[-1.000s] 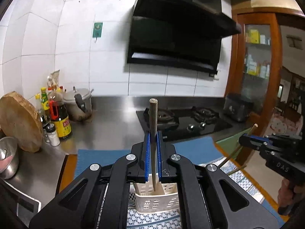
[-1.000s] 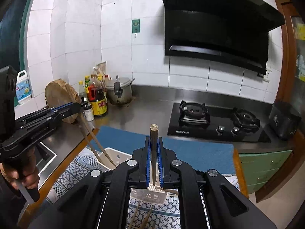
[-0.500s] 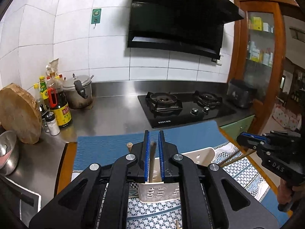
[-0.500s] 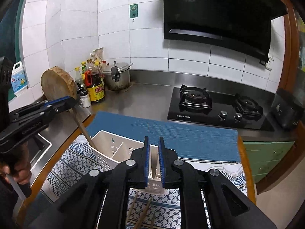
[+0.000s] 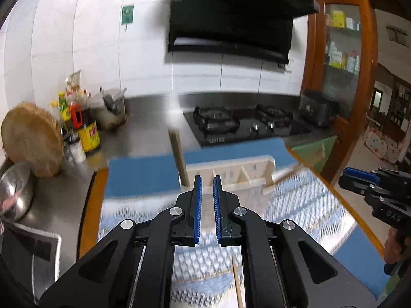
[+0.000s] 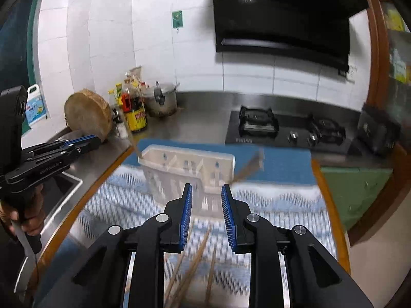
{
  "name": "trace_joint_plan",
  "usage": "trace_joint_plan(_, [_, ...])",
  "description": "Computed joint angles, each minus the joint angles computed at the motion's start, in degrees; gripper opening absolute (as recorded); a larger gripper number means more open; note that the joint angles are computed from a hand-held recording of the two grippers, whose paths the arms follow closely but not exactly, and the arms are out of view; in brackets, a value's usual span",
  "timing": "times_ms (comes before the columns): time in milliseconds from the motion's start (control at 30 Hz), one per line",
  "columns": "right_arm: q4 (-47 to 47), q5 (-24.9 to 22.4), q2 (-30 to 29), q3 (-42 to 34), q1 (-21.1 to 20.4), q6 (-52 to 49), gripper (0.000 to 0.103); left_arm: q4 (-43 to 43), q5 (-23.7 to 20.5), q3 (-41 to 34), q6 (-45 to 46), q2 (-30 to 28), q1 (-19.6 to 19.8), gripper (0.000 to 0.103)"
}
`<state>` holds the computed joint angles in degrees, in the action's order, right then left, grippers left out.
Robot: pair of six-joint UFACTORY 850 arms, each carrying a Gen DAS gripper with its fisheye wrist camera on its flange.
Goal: Organize utensils
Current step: 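Move both open grippers back down to the remaining chopsticks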
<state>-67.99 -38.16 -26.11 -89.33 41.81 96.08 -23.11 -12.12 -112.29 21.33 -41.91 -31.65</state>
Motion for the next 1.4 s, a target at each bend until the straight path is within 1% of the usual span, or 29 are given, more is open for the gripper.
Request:
trace_joint_plan(67, [0.52,-0.98,0.57,2.07,1.16,1.35,0.024,-1.15,0.23,4.72,0.81,1.96,-0.15,0.009])
trace_joint_plan(133, [1.23,-1.12,1.21,4.21,2.11,3.18,0.024,-0.15,-0.44,7.74,-0.48,3.05,-0.31,0.009])
trace_joint_plan(300, [3.85,-1.3,2.03,8.3,4.06,5.9,0.024,-0.6,-1.63,15.02,-0.04,5.49,-0.72,0.009])
trace_joint_plan(433, [5.61,-2.81,1.54,9.71,5.53,5.83,0.024,-1.68,-3.17,18.87,0.81,6.35,-1.02,0.009])
trace_joint_plan(533, [7.31,-1.68,1.37,10.82,5.99,5.98,0.024,-2.82,-3.89,21.32,1.75,6.89,-1.25,0.009])
trace_joint_plan(700, [10.01,0.87,0.93,12.04,6.14,6.55,0.024,-2.95,-6.23,22.97,1.35,6.48,-1.84,0.009])
trace_joint_plan(800, [11.65,2.08,0.68,12.76,6.23,6.82,0.024,-4.89,-8.15,23.63,2.69,5.92,-2.06,0.009])
trace_joint_plan(967, [14.15,3.86,0.12,13.94,6.23,7.43,0.023,-3.43,-9.76,23.58,0.56,4.66,-2.61,0.009])
trace_joint_plan(1200, [17.46,6.36,-0.62,15.45,6.4,7.28,0.021,-3.07,-10.01,24.03,-1.25,4.07,-2.86,0.009])
trace_joint_plan(1300, [17.9,7.41,-1.03,15.72,6.39,7.55,0.018,-4.18,-9.94,24.18,-0.26,4.11,-2.81,0.009])
trace_joint_plan(1400, [18.45,7.84,-1.53,15.53,6.27,7.22,0.017,-4.48,-9.76,24.43,0.19,4.08,-2.96,0.01])
